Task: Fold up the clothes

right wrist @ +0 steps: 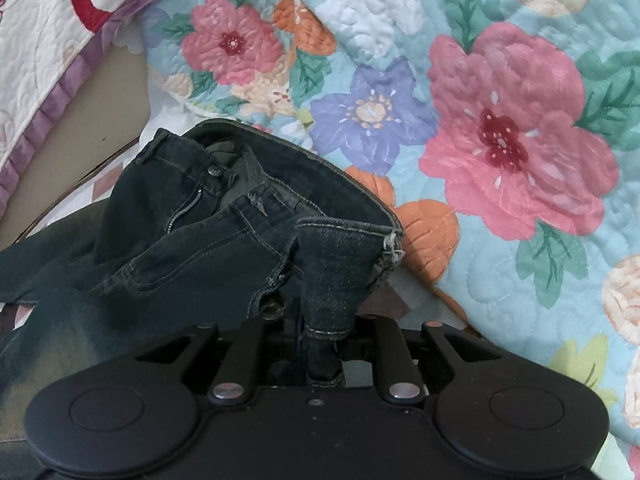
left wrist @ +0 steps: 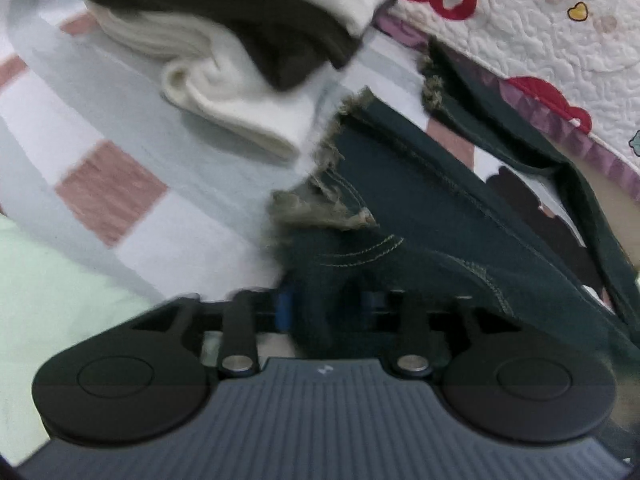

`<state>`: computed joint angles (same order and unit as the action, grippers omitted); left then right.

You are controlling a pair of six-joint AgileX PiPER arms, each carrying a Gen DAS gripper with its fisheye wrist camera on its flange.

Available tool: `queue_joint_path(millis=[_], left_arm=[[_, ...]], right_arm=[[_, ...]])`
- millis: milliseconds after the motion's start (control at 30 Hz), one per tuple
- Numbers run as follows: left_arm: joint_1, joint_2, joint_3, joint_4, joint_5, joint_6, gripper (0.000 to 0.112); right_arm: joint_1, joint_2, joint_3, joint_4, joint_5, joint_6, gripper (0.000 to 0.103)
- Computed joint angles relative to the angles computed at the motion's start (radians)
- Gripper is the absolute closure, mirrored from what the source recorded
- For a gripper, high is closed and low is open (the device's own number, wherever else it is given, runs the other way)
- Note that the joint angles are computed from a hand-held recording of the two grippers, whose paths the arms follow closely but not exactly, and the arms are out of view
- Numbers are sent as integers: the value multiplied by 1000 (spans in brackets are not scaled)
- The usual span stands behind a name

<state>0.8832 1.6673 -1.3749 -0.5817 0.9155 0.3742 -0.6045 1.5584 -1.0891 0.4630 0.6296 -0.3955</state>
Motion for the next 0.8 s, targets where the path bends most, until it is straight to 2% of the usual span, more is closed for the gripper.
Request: queue_joint_path(millis=[67,133,167,200,233,267,300,333,433,500,567,600,633,733,800], left_arm=[[0,9,5,-46,-20,43,65],[-34,7,25,-2,-98,25,106],[-50,1,22,33,-110,13,106],[-64,-6,17,67,-115,4,107],[-79,-12,10,103,-120,-7,108],[-99,-36,7,153,-132,-25,108],[-99,-64,-5,163,-129,-18,108],[-95,-91,-21,160,-124,-1,108],[-43,-146,-113,74,-31,37,108],[-34,-202,-142,100,-25,38,108],[-8,-255,-169,123,-19,57,108],[33,-268,-184,106,8,71,108],[84,-275,-195,83,42,74,109],[214,-269,-156,10,136,126,109],[235,-262,-86,52,159,141,109]], right_arm=[[-41,-3,21,145,17,-128,75],[-91,6,54,324,32,-285,71],[-106,13,61,369,40,-311,72],[-97,20,71,374,11,-325,79],[-83,26,72,346,-17,-305,87],[-63,24,66,304,-43,-285,90],[-62,22,46,301,-30,-280,91],[-83,17,11,338,22,-282,92],[-164,4,-114,479,198,-265,92],[-227,-4,-195,580,326,-231,92],[-319,-15,-209,721,470,-225,92],[-357,-29,-201,754,514,-237,93],[-382,-45,-190,748,530,-247,93],[-401,-76,-117,578,474,-303,94],[-393,-59,-50,455,417,-297,94]])
